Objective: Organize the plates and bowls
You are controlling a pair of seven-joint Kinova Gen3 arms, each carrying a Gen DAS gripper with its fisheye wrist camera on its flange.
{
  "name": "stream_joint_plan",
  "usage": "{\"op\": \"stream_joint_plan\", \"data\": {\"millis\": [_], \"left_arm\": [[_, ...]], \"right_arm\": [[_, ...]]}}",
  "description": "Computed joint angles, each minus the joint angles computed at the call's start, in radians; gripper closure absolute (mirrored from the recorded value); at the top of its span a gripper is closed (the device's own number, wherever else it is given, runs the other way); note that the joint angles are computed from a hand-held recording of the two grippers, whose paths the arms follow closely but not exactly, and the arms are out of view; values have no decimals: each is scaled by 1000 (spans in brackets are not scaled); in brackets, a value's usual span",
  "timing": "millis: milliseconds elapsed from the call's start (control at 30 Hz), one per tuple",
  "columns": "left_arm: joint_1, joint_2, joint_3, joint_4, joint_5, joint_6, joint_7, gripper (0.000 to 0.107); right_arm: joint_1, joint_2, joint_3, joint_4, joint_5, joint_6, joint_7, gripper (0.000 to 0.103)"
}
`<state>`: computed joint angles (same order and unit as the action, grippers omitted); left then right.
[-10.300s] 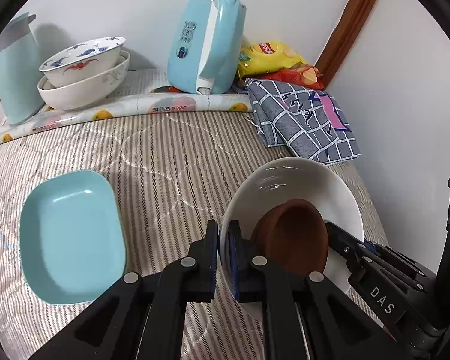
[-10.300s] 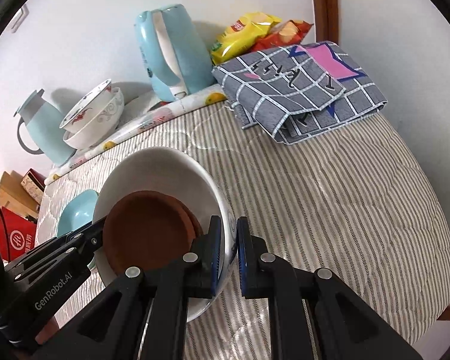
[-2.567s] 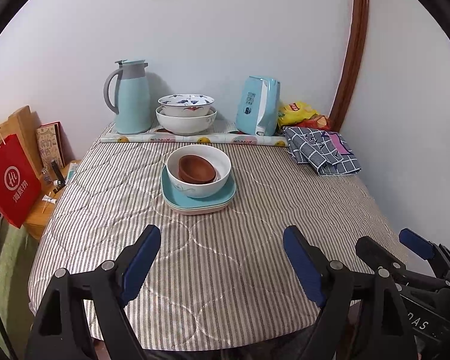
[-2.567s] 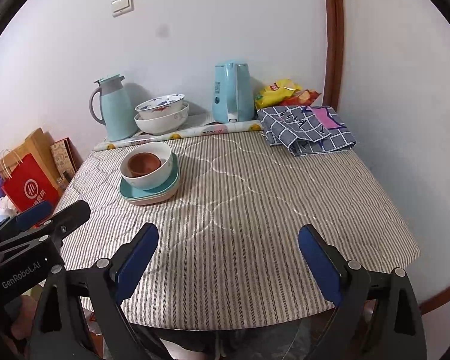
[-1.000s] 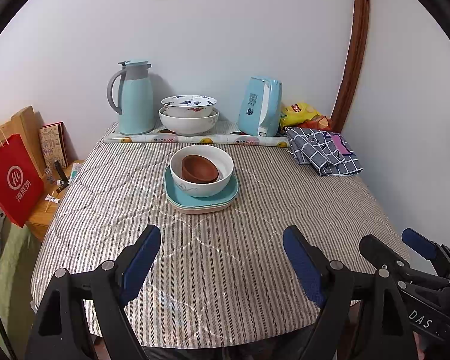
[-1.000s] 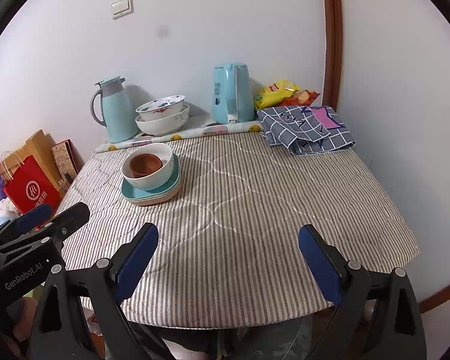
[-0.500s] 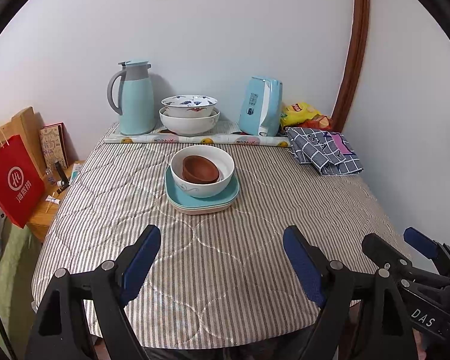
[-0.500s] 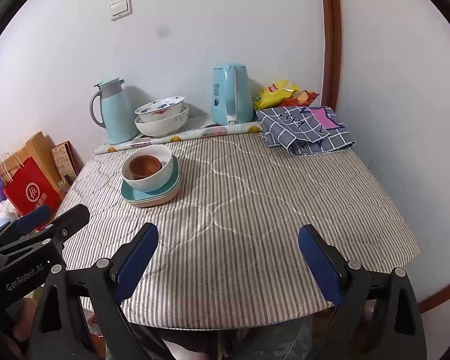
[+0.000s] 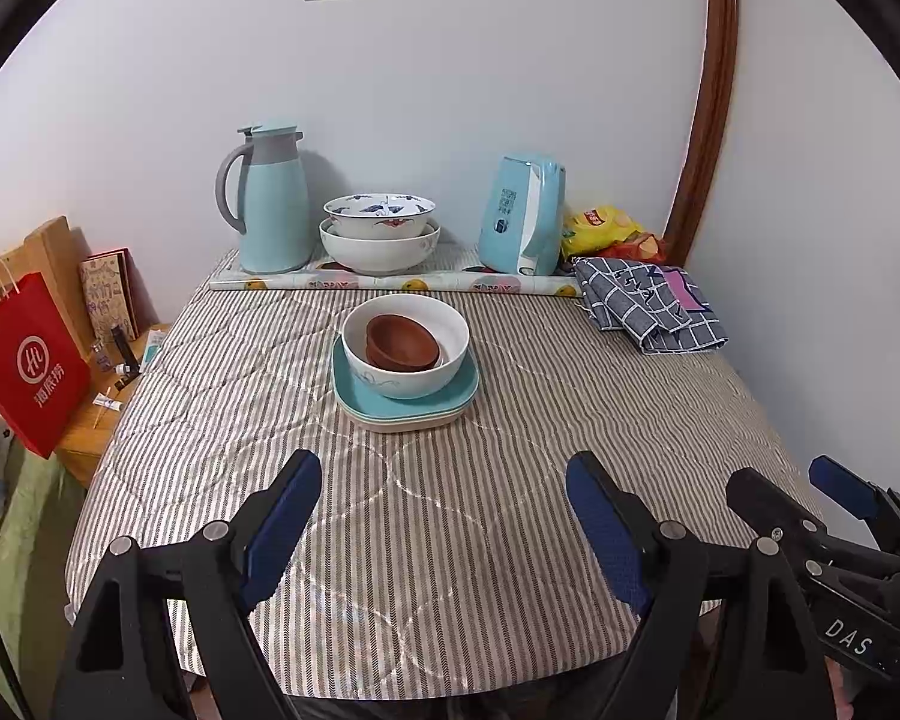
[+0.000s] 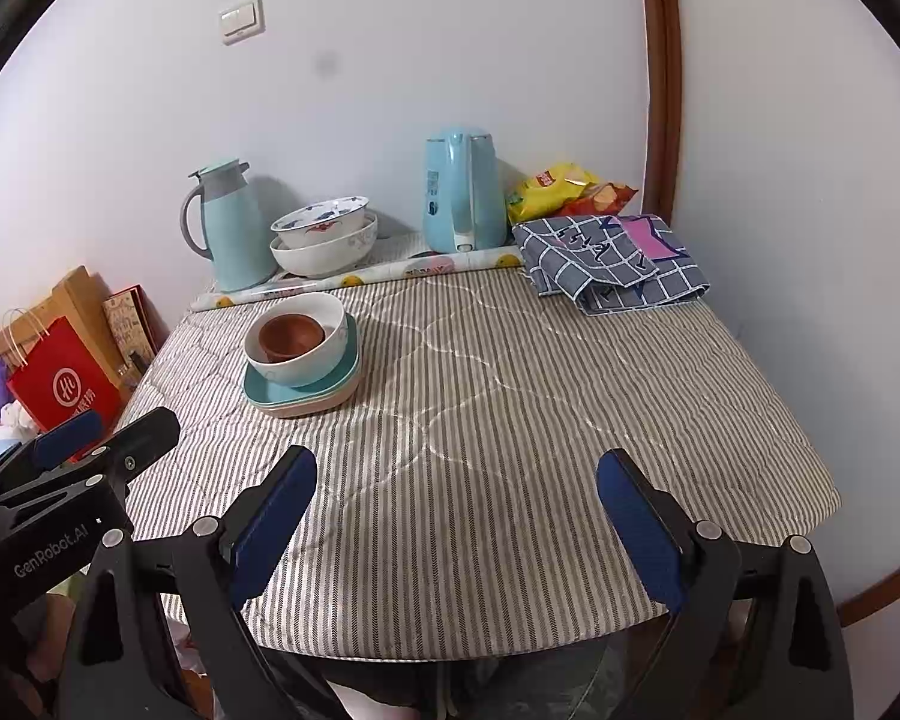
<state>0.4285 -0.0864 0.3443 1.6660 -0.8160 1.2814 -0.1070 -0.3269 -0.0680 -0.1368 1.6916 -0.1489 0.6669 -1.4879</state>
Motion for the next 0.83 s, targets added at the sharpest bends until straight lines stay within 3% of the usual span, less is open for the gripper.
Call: {"op": "stream_joint_plan", "data": {"millis": [500, 833], "left_arm": [[-15, 4, -23, -15, 8, -14, -36, 25], [-45, 24, -57, -7, 22, -48, -67, 25]], "right_arm": [[2, 4, 6, -5, -24, -2, 9, 9], [-2, 71, -1, -50, -19, 5, 9, 9]]}}
